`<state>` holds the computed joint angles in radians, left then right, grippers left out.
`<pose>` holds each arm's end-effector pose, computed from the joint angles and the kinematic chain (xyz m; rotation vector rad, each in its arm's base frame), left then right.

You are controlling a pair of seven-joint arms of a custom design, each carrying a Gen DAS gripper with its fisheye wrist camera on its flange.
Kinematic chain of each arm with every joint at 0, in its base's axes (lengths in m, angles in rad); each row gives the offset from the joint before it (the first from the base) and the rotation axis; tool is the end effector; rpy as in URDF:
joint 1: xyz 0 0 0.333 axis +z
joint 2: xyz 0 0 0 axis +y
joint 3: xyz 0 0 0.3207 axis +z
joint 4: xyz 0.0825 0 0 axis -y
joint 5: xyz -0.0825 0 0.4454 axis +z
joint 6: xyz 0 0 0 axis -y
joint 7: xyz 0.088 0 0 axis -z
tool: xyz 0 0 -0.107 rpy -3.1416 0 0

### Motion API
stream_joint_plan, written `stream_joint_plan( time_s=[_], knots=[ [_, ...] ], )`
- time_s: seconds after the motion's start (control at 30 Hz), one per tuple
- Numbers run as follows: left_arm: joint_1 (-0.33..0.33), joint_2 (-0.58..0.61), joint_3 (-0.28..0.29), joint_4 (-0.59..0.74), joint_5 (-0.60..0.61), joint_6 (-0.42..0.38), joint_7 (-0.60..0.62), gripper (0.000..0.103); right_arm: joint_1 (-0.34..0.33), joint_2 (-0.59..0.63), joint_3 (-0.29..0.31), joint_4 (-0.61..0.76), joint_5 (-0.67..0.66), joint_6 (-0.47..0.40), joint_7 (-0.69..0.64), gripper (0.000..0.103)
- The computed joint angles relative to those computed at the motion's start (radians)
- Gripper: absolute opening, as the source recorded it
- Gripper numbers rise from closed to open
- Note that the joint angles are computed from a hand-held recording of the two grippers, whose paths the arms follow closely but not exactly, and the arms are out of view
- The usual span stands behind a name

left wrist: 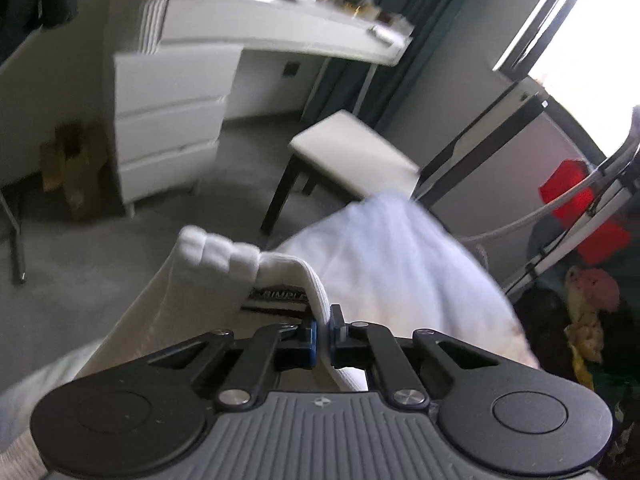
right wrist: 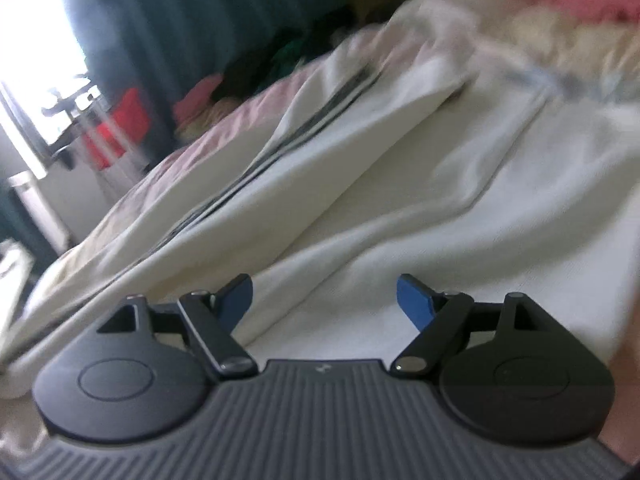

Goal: Fold clothes

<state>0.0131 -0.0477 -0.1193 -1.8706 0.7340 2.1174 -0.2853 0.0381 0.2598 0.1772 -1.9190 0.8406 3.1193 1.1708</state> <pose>0.6368 -0.0383 0.5606 -2.4715 0.1509 -0.5270 0.6954 0.0786 0.4194 -1.3681 1.7538 -0.4479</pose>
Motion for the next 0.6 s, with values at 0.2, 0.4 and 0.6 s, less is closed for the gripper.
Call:
stream_joint_plan(
  time_s=[0.2,0.4,0.6],
  knots=[
    [-0.011,0.200,0.029,0.196,-0.013,-0.102,0.048,0.006,-0.019,0.041,0.038,0.035,0.005,0.077,-0.069,0.081],
    [-0.042,0.205,0.050,0.128,0.023,-0.030,0.069,0.027,-0.079,0.077,0.104,0.063,-0.058,0.081,-0.062,0.081],
    [-0.088,0.073,0.003,0.006,0.077,-0.027,0.146,0.064,-0.120,0.080,0.152,0.070,-0.062,0.048,-0.089,0.081]
  ],
)
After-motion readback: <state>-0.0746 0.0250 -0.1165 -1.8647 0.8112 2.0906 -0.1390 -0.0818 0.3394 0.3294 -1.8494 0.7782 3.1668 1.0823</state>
